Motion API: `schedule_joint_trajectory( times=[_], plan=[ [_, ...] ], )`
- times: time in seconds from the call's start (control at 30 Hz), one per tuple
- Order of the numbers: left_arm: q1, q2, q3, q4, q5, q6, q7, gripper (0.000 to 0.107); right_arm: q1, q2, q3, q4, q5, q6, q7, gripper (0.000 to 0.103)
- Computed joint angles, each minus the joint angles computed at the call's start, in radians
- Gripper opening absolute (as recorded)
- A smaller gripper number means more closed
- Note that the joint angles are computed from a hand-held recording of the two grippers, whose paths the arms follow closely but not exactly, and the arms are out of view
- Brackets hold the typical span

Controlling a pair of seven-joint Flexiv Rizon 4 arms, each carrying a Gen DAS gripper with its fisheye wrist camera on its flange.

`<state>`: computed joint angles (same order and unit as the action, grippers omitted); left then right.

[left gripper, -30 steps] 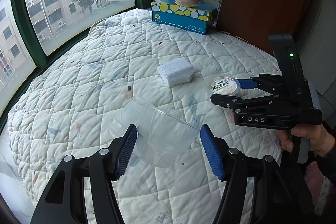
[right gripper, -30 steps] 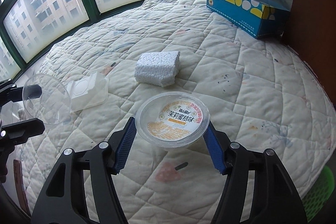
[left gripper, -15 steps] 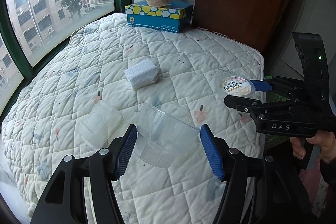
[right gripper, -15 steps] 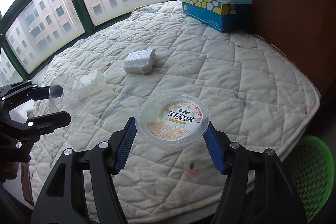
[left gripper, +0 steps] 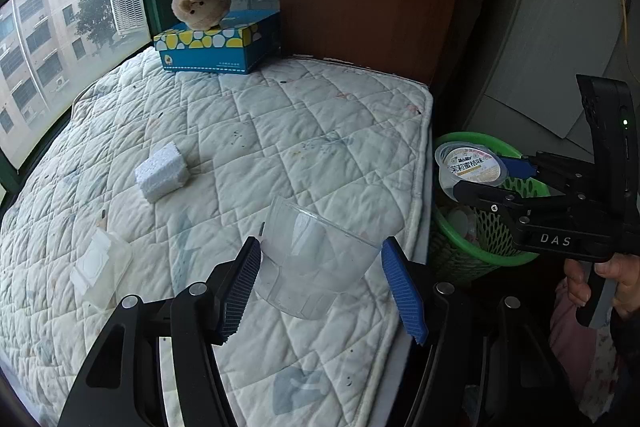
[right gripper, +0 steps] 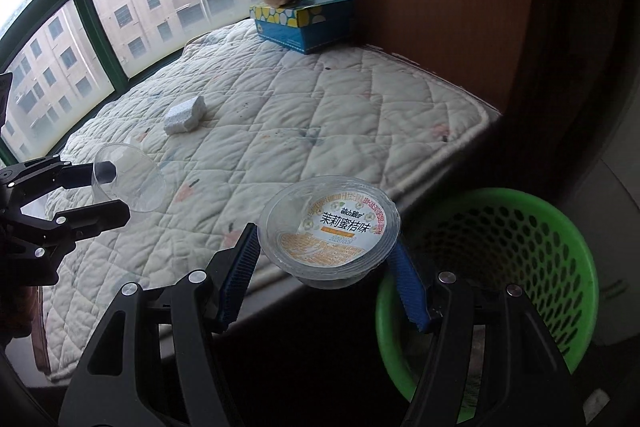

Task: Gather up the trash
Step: 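Carry cup and container to the basket and release both grippers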

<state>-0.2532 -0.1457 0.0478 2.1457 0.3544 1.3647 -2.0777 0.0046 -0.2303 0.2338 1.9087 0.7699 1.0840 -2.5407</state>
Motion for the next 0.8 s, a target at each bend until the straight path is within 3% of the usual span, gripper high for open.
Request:
schedule_joint_trajectory(
  times=[0.33,0.8],
  plan=[
    [-0.074,-0.110,-0.027,-0.124,-0.052,-0.016,0.040,0.060,-0.090,-0.045,-0.062,-0.019,-0.050,0.032,0.047,0.064],
    [-0.168,-0.241,-0.018,-0.283,-0.118,-0.058,0.094,0.061,-0.211,-0.075,-0.051,-0.041,-0.082,0.053,0.093,0.071]
  ],
)
